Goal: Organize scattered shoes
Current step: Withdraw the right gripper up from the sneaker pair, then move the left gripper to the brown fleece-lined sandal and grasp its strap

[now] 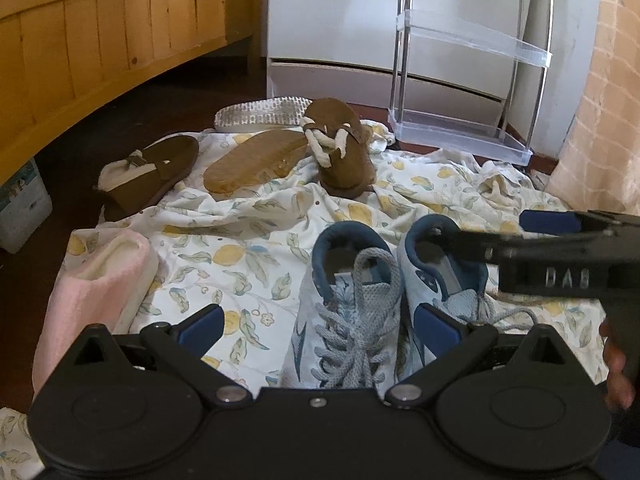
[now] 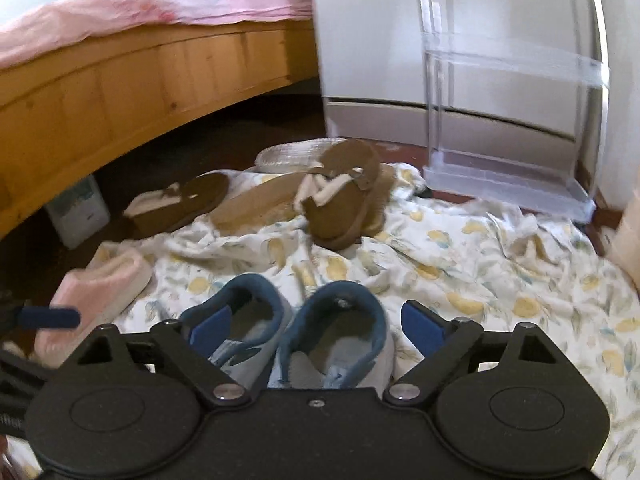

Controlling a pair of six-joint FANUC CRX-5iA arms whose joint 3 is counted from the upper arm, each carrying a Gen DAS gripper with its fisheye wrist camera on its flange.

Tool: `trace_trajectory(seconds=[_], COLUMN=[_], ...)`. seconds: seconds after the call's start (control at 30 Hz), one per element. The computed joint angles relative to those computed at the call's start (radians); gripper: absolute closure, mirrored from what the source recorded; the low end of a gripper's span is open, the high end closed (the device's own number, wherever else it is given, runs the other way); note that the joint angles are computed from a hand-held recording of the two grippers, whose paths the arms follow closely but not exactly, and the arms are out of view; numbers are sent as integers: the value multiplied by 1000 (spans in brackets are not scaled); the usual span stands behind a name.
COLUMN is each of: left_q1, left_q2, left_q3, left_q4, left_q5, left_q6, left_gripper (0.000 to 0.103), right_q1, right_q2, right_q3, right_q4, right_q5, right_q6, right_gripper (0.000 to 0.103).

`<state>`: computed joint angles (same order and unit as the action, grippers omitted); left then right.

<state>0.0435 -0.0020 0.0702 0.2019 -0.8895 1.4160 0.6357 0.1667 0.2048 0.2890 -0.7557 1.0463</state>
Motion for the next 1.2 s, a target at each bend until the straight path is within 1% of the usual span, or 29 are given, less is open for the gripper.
trace_trajectory(seconds=[0.13,0.27,0.37,0.53,0.63,0.77,0.97,1.1,1.2], left_q1=[9,14,23,39,48,77,98,102,98], left_q2=[-3,-7,-9,-12,-5,7,32,58,85], left_q3=[-1,-4,-9,-16,-2,-7,8,25,48], left_q4=[4,-1,0,2,-16,41,52,50,29], left_q5=[8,24,39,67,69,74,106,143,172], left_q6=[11,21,24,31,63,80,79,46,29], left_gripper=[1,1,0,0,0,0,0,0,0], right_q1=[7,-5,-14,-36,-46,-52,-56,-61,-69], right_q2=[10,16,16,27,36,58,94,141,197], right_q3=[12,31,24,53,67,99,147,206,291], right_q4=[-6,-56,-40,-93,-104,-124,-130,-106,-126], right_q5=[-4,3,34,49,70,72,79,55,4], right_q6=[42,64,19,13,-1,8,24,20,46], right_gripper=[9,9,9,9,9,9,9,9,9])
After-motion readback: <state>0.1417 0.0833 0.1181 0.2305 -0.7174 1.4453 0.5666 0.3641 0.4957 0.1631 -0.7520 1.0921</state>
